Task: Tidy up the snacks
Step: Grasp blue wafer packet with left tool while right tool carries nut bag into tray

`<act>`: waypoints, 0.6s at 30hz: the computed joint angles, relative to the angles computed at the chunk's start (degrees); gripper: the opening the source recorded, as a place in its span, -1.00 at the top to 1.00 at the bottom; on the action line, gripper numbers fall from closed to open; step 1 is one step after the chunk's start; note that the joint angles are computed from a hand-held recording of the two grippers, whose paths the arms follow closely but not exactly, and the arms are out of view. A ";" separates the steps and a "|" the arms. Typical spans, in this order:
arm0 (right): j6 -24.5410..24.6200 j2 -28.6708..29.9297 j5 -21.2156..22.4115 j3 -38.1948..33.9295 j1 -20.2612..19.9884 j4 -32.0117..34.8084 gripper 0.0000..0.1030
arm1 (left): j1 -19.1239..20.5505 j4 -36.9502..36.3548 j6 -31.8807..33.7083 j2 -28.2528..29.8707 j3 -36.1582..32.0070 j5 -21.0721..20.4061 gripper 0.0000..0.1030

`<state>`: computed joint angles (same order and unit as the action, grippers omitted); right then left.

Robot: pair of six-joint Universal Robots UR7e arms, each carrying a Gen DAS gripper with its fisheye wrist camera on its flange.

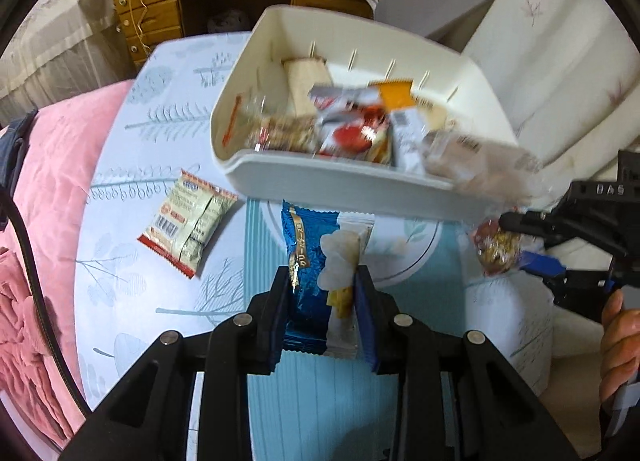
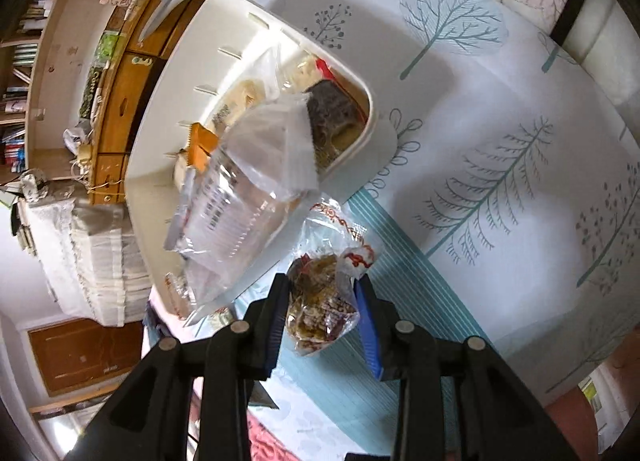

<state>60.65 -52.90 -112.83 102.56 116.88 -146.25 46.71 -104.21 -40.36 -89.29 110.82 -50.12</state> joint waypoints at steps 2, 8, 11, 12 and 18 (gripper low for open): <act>-1.39 -0.98 0.51 -0.02 -0.31 0.82 0.35 | -1.01 -0.24 -1.16 0.31 -0.56 0.84 0.43; -5.69 -2.91 1.53 -0.24 -1.26 0.95 0.35 | -2.82 -1.39 -3.01 2.50 -2.75 3.83 0.43; -8.22 -3.38 2.86 -0.79 -2.02 0.32 0.35 | -3.18 -2.01 -2.97 3.88 -3.75 5.54 0.43; -9.03 -3.22 3.42 -1.33 -2.29 0.35 0.35 | -3.28 -1.73 -3.21 4.40 -4.24 6.16 0.43; -13.56 -0.83 6.11 -5.42 -3.15 0.53 0.35 | -2.54 -1.79 -2.38 7.57 -7.72 9.07 0.43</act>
<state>47.08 -53.73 -106.71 97.14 113.72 -145.72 44.18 -106.00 -42.74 -81.72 103.10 -41.06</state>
